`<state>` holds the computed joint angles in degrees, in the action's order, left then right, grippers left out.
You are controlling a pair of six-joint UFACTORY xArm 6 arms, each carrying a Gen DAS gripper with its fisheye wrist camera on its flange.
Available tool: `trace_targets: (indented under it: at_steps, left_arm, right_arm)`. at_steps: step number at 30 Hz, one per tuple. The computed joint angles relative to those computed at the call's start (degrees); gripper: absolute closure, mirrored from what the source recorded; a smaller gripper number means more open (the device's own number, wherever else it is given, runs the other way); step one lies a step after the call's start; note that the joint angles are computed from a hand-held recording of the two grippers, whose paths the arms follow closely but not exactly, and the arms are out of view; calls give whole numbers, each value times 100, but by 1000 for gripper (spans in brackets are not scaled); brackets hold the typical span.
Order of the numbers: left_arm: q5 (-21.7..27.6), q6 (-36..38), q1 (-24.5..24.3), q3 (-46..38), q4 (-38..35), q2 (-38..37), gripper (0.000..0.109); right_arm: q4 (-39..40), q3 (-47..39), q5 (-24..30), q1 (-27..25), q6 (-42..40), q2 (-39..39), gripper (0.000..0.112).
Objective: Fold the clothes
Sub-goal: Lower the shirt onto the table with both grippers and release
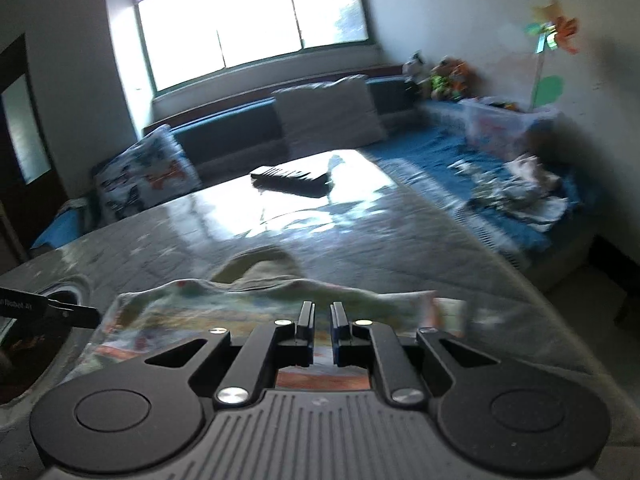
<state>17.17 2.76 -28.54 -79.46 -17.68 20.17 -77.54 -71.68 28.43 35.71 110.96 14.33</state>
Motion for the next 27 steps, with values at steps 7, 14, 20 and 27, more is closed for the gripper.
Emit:
trace_targets:
  at_steps: [7,14,20,27]
  left_arm:
    - [220,621,-82,-591,-547,390,75]
    - [526,882,-165,-1461,-848,1032,78]
    - [733,787,-211,-2057,-807,1495,78]
    - [716,689,-231,-2033,-620,1492,78]
  right_arm:
    - [625,-939,-324,-211,-692,858,104]
    - [795,-1283,-319,-213,-923,1181,104]
    - [713,-1129,-362,-173,-898,1021,97]
    - [726,-789,-616,18,-1174,719,97]
